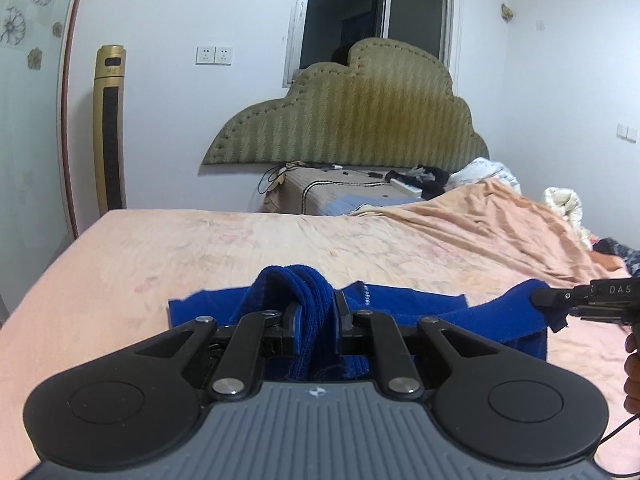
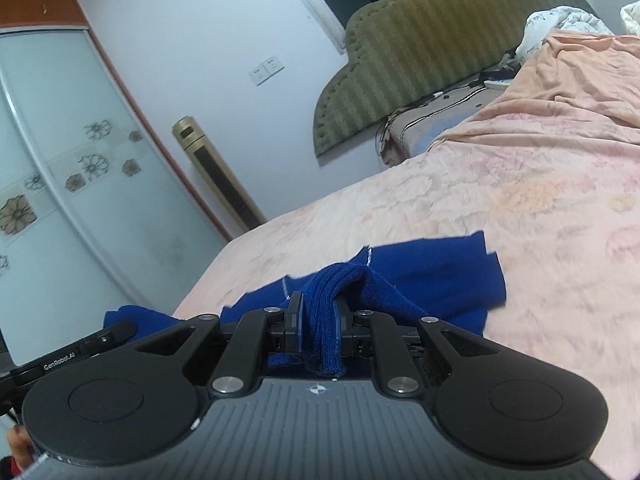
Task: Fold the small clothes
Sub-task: 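Lift the hem with both tools and fold it toward the collar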
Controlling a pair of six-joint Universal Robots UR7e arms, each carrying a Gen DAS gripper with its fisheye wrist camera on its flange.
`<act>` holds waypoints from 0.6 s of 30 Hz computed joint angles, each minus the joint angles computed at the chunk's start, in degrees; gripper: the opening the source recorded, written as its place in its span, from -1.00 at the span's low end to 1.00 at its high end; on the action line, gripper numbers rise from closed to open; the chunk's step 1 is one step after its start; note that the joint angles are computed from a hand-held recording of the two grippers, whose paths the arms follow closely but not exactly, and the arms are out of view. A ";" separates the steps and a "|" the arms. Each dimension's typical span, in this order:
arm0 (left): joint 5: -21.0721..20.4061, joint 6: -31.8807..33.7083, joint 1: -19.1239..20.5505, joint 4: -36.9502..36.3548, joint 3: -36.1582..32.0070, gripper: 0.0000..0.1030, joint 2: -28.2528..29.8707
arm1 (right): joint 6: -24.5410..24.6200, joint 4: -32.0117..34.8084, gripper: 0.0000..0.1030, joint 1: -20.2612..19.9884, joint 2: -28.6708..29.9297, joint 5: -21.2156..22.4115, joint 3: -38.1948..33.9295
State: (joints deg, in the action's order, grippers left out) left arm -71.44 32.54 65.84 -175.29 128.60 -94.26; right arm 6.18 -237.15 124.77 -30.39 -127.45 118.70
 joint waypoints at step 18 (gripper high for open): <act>6.27 2.28 4.00 -0.19 -12.51 -0.72 18.89 | 5.65 10.97 -0.66 -10.79 2.23 3.41 -8.77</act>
